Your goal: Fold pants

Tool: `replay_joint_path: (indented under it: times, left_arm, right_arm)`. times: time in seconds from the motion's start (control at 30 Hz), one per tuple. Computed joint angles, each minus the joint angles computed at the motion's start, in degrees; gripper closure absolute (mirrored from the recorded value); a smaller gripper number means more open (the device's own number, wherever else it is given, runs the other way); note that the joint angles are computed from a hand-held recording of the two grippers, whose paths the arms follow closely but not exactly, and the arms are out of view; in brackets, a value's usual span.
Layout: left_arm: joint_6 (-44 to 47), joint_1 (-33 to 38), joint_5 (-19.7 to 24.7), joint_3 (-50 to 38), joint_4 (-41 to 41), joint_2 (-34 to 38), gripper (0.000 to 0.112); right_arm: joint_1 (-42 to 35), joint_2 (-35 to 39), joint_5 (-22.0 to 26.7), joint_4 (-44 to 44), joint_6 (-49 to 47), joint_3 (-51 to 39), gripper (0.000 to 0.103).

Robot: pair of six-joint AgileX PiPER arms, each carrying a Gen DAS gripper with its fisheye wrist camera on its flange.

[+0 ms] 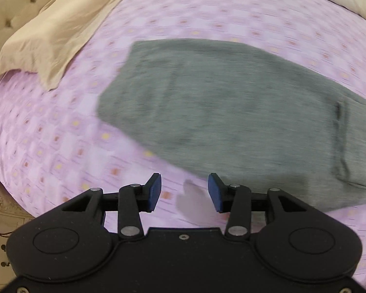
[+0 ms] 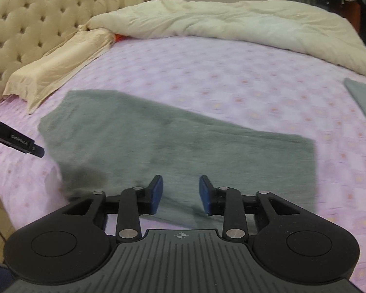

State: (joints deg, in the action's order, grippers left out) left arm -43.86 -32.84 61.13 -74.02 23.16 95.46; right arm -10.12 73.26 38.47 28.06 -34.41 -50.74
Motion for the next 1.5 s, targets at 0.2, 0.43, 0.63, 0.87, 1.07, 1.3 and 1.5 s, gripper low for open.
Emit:
replay_joint_path:
  times: [0.2,0.43,0.63,0.87,1.07,1.3,1.5]
  left_arm:
    - [11.3,12.2,-5.6,2.8,-3.9,-2.2,0.055]
    - [27.4,23.8,-12.9,-1.0,-13.1,3.4,0.052]
    - [40.2,29.7,-12.7,-7.5,-24.0,10.0,0.051]
    - [49.4,31.3,-11.3,-12.0,-30.1,16.5,0.037]
    - [52.1,32.5,-8.6,-16.5,-34.6,20.7,0.023]
    - [53.5,32.6,-6.7,-21.3,-35.1,24.2,0.015]
    - [54.0,35.7,-1.7,-26.0,-38.8,25.5,0.023]
  right_arm:
    - [16.6,3.3,-2.1,-18.0,29.4,-5.4,0.060]
    - [30.4,8.5,0.2,-35.4,52.6,-12.3,0.060]
    - [37.3,13.3,6.4,-40.7,58.0,-20.1,0.060]
    - [41.7,16.5,11.4,-45.3,64.7,-26.3,0.060]
    - [43.0,17.3,14.3,-48.5,67.4,-28.2,0.060]
    - [43.4,15.7,15.6,-51.6,73.5,-26.1,0.060]
    - [44.3,13.8,17.3,-54.6,79.4,-23.6,0.060]
